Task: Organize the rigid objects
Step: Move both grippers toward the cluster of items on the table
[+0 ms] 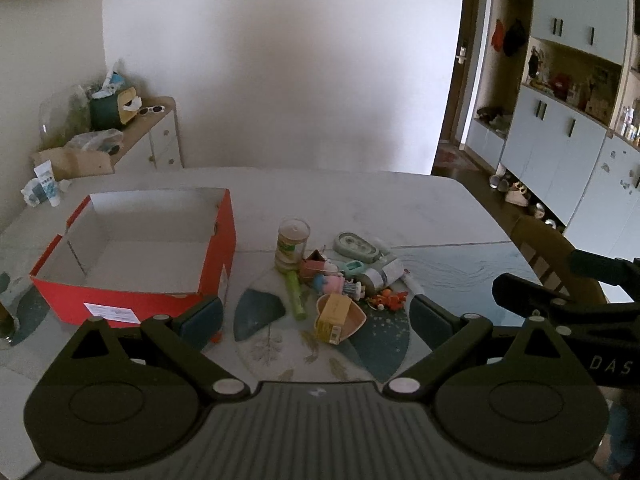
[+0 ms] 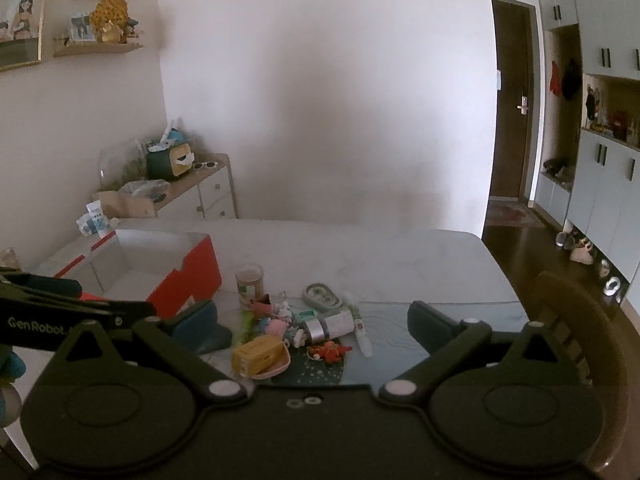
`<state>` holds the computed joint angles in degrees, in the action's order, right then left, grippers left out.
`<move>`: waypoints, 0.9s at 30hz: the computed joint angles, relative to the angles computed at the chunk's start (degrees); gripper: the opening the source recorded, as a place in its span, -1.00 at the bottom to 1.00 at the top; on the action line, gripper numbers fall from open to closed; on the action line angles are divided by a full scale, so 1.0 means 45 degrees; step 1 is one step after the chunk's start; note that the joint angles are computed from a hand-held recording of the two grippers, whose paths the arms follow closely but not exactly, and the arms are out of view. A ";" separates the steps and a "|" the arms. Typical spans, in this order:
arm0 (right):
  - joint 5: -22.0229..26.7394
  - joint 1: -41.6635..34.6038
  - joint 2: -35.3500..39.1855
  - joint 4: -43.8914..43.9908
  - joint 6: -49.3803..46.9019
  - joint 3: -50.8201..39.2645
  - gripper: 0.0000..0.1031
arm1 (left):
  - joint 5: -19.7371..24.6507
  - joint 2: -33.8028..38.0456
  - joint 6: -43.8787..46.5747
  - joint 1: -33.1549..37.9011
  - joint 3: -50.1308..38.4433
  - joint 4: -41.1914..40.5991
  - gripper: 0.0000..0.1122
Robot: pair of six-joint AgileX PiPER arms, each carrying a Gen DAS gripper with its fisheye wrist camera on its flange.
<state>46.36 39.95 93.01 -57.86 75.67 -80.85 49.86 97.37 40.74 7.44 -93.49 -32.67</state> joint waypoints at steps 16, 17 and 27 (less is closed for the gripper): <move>-0.1104 -0.2800 0.2330 0.3619 -0.3773 -0.2379 0.86 | 0.0635 0.3742 0.1094 -0.0602 -0.3071 -0.0368 0.79; -0.0999 -0.2935 0.2613 0.3908 -0.4112 -0.2683 0.85 | 0.0751 0.4071 0.1223 -0.0647 -0.3343 -0.0525 0.79; -0.1335 -0.4319 0.5436 0.7383 -0.8575 -0.5493 0.76 | 0.0419 0.6085 0.1424 -0.1167 -0.4585 -0.0369 0.79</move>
